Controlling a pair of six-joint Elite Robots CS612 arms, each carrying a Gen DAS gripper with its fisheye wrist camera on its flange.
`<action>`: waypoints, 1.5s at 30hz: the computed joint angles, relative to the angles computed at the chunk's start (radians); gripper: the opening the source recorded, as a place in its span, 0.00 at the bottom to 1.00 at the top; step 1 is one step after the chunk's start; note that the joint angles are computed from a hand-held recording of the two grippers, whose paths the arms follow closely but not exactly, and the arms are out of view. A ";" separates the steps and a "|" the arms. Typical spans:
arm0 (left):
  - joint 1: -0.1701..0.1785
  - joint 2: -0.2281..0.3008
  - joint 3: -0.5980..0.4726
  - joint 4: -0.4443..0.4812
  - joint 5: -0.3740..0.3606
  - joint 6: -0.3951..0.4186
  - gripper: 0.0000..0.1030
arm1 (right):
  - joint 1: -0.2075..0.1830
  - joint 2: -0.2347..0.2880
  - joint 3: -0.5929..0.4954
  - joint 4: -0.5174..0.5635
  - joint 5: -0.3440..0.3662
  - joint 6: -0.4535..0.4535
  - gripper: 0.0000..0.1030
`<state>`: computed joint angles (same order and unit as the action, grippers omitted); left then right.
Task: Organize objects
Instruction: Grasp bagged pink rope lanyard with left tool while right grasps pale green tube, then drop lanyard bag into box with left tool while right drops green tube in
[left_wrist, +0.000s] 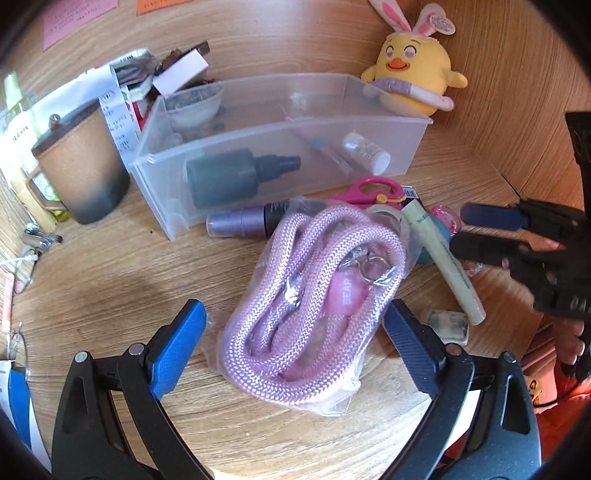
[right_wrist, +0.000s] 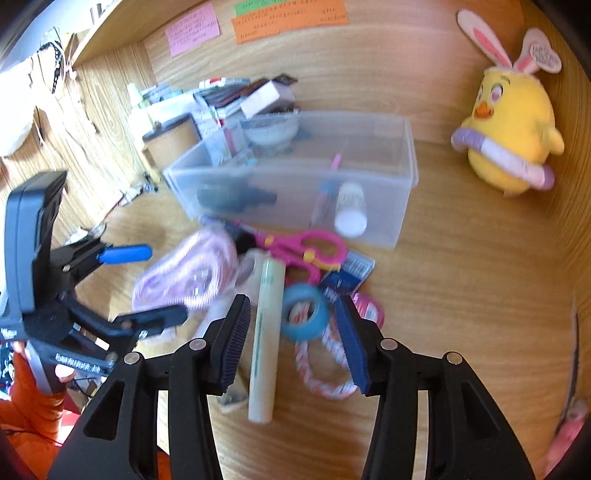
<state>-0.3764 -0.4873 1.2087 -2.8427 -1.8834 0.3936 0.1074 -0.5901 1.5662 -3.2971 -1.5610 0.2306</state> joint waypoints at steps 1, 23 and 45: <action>0.000 0.004 -0.009 0.017 -0.004 -0.001 0.95 | 0.003 0.001 0.002 0.003 -0.004 0.002 0.43; 0.013 0.012 -0.006 -0.041 -0.053 -0.027 0.53 | 0.018 0.006 0.011 -0.007 -0.011 -0.022 0.14; 0.033 -0.006 -0.006 -0.296 -0.055 -0.232 0.48 | -0.010 -0.023 -0.007 -0.167 -0.111 -0.034 0.14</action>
<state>-0.3438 -0.4932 1.2025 -3.1389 -1.9388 0.1616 0.0976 -0.6135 1.5590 -3.4637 -1.6724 0.1970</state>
